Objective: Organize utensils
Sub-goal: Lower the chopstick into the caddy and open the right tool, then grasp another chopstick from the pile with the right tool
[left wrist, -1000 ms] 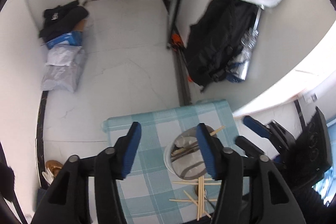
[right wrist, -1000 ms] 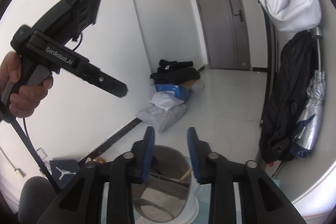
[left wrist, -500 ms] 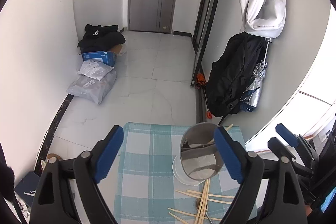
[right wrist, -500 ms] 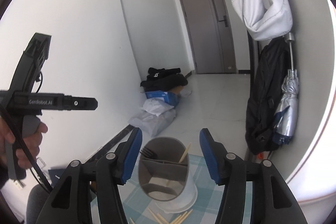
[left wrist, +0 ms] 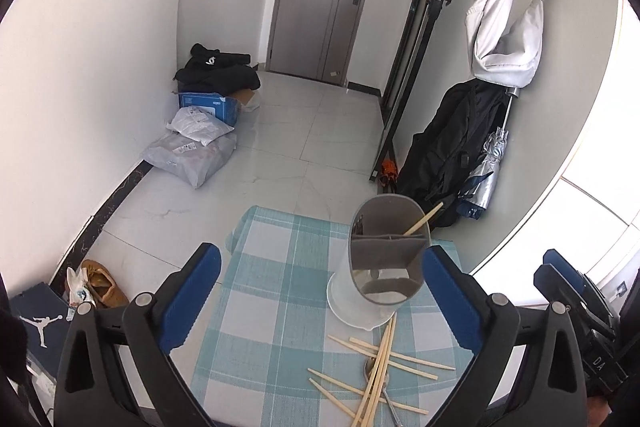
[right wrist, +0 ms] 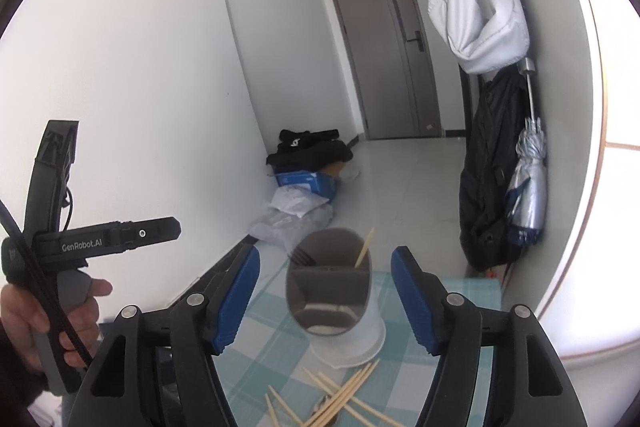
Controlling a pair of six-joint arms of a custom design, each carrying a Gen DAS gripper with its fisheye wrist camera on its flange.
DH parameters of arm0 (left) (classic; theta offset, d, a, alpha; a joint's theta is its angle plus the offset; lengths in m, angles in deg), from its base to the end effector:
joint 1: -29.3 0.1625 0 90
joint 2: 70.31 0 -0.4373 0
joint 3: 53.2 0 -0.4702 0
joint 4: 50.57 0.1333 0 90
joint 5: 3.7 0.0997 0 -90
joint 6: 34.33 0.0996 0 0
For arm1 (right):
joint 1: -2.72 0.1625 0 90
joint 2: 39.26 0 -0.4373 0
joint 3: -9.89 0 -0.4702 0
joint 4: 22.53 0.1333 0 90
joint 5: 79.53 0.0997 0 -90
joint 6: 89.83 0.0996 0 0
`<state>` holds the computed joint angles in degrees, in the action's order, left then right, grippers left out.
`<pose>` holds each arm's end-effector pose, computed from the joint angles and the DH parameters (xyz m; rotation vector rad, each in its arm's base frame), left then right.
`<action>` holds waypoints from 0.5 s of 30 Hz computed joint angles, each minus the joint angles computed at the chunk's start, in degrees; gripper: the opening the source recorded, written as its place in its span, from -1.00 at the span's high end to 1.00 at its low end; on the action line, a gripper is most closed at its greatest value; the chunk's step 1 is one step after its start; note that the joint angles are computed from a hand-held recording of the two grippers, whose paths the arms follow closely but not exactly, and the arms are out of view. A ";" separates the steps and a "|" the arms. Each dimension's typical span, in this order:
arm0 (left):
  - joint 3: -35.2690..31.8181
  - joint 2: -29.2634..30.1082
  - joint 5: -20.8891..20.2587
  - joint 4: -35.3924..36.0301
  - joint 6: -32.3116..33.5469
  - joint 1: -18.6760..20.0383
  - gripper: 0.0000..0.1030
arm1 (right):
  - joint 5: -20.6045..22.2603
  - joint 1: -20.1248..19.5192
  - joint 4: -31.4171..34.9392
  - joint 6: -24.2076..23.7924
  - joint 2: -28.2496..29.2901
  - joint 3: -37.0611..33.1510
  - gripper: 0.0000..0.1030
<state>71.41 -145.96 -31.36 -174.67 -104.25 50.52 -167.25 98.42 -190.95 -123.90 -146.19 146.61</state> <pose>-0.3874 -0.3881 0.1612 0.1565 2.2714 -1.1804 0.1784 -0.4056 0.3563 0.9481 -2.5493 1.2047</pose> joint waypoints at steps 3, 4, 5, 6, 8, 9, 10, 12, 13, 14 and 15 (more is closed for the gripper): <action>1.93 -0.13 0.78 -0.35 -2.81 -1.20 -0.93 | -0.21 -0.96 0.98 0.48 -1.77 1.83 -0.36; 2.52 -0.01 1.00 -0.35 -3.91 -1.56 -0.93 | -0.50 -1.20 1.10 0.64 -2.32 2.48 -0.36; 2.92 -0.04 1.24 0.15 -5.02 -1.84 -0.93 | -0.49 -1.59 1.45 0.83 -2.95 3.17 -0.36; 3.39 0.03 1.52 0.87 -6.54 -2.16 -0.93 | -0.54 -1.98 1.89 0.91 -3.59 3.86 -0.37; 4.28 -0.01 1.59 2.11 -9.24 -2.69 -0.93 | -1.14 -2.61 2.38 0.87 -4.59 5.06 -0.37; 4.64 -0.03 1.49 2.21 -9.87 -2.80 -0.93 | -1.29 -2.99 2.67 0.81 -5.15 5.69 -0.37; 5.16 0.05 1.21 2.14 -10.51 -2.96 -0.93 | -1.20 -3.51 2.94 0.70 -5.68 6.28 -0.39; 5.59 0.29 0.61 4.23 -13.27 -3.05 -0.93 | -1.33 -4.54 3.30 0.64 -6.75 7.54 -0.43; 5.77 0.37 0.30 5.49 -14.78 -3.06 -0.93 | -1.42 -4.94 3.55 0.59 -7.16 8.02 -0.44; 5.97 0.46 -0.06 7.06 -16.89 -2.98 -0.93 | -1.64 -5.36 3.88 0.53 -7.64 8.59 -0.44; 6.40 0.35 -0.43 7.27 -18.02 -2.99 -0.93 | -2.11 -5.65 4.22 0.61 -7.93 9.03 -0.44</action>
<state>77.81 -145.61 -31.78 -167.41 -122.26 47.53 -169.35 92.77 -186.73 -123.29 -154.12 155.64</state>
